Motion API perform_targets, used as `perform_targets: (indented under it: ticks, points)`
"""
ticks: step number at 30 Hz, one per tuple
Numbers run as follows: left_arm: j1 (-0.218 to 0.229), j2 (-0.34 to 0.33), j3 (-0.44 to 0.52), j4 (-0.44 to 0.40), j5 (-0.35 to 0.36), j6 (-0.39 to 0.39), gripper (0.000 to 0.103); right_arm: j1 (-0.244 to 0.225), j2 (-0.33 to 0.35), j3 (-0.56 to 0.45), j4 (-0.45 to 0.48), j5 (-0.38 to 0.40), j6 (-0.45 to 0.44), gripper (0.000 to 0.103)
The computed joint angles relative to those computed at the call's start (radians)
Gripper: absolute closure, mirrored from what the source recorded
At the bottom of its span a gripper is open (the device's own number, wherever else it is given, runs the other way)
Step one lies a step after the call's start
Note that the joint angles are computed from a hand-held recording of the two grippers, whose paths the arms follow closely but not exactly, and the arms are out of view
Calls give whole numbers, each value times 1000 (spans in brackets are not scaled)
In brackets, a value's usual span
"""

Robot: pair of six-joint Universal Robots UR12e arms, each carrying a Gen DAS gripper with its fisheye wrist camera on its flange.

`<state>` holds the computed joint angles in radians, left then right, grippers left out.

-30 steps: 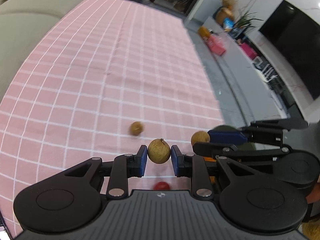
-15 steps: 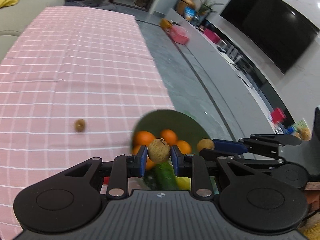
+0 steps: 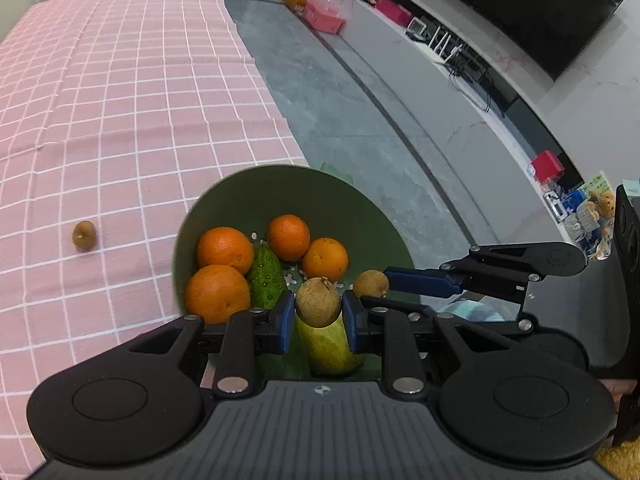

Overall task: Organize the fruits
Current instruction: 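Carry both longans over the colander and open both grippers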

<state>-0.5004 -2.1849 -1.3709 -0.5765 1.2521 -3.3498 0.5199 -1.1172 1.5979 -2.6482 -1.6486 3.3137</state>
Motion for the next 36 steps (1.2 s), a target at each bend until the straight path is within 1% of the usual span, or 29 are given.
perform_targets:
  ticks: [10,14,20,28,31,33,34,35,36]
  points:
    - [-12,-55,85,-86,29,29,75,-13,37,-31,33,-7,-37,80]
    - [-16,-69,102,-112,44,22,75,-16,48,-39,45,-2,-33,80]
    - [-15,-75,109,-113,44,12,75,-15,58,-50,58,-4,-44,80]
    - [-22,-75,108,-107,62,26,74,-13,58,-50,61,-12,-49,80]
    - [-23,-75,108,-108,66,27,67,-11,56,-50,63,-18,-51,80]
    - [-23,-71,105,-102,69,21,56,-9,55,-51,68,-25,-54,78]
    - [-23,-69,103,-95,68,18,55,-9,54,-51,70,-30,-53,74]
    - [-22,-66,100,-88,68,15,51,-7,53,-52,71,-37,-52,67]
    - [-22,-63,97,-81,68,13,49,-6,51,-50,69,-41,-51,64]
